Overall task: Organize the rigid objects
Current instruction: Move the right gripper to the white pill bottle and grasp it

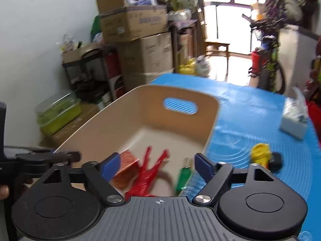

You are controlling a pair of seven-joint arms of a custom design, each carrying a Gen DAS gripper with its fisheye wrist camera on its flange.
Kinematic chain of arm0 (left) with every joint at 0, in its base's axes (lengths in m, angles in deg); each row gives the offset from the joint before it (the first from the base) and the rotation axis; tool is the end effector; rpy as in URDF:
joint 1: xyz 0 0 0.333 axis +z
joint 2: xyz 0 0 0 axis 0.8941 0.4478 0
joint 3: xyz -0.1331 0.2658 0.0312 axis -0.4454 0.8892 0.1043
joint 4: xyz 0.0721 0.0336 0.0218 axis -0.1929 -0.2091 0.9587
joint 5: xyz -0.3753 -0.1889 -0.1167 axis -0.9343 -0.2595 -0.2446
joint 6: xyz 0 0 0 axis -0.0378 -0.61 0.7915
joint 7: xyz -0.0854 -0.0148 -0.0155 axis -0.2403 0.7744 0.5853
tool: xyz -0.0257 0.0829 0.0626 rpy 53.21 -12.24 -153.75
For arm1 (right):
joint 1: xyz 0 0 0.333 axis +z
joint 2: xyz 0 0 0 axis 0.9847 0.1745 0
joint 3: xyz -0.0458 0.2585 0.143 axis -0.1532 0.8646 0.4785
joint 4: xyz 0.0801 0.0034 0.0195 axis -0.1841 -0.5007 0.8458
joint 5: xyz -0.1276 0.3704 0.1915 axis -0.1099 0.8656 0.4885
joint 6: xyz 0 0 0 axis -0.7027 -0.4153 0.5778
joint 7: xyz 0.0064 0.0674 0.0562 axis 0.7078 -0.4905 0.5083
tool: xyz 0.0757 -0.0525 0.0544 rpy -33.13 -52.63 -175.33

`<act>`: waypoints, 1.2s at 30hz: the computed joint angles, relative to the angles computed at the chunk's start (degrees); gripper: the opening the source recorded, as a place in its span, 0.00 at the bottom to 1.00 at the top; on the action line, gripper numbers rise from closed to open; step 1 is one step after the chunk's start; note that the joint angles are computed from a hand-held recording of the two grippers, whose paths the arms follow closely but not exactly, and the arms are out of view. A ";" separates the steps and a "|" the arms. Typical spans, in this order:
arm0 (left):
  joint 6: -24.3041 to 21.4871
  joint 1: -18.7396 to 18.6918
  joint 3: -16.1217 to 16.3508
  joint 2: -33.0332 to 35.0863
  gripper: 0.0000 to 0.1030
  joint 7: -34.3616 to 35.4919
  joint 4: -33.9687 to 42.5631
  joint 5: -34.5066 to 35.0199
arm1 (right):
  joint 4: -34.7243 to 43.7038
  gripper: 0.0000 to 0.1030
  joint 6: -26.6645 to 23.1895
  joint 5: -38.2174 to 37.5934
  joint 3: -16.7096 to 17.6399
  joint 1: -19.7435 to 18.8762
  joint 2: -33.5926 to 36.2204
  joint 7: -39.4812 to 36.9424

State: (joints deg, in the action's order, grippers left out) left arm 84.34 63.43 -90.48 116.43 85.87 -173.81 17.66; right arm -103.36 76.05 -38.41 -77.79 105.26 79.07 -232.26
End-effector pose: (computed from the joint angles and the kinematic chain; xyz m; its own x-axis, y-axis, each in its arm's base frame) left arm 0.7449 -0.1658 0.3508 -0.4308 -0.9024 -0.0068 -0.6438 0.3126 -0.6984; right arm 0.6292 0.2825 0.3558 -0.3138 -0.9428 -0.1125 -0.5399 0.2746 -0.7956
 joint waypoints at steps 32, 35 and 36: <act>0.24 0.18 0.01 0.16 0.17 0.34 0.17 0.57 | -18.85 0.97 -10.14 10.89 2.21 -7.85 -6.42 9.70; 0.29 0.18 0.02 0.14 0.17 0.36 0.11 0.57 | -18.88 0.97 -10.07 10.99 1.70 -7.64 -5.89 10.26; 0.33 0.15 0.03 0.13 0.17 0.37 0.08 0.59 | -18.73 0.97 -10.27 11.13 1.63 -7.56 -5.68 9.95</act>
State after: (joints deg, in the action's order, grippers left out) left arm 84.67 63.58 -90.45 116.55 86.24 -173.73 18.25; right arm -122.09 65.78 -27.28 -76.15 97.70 73.39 -222.31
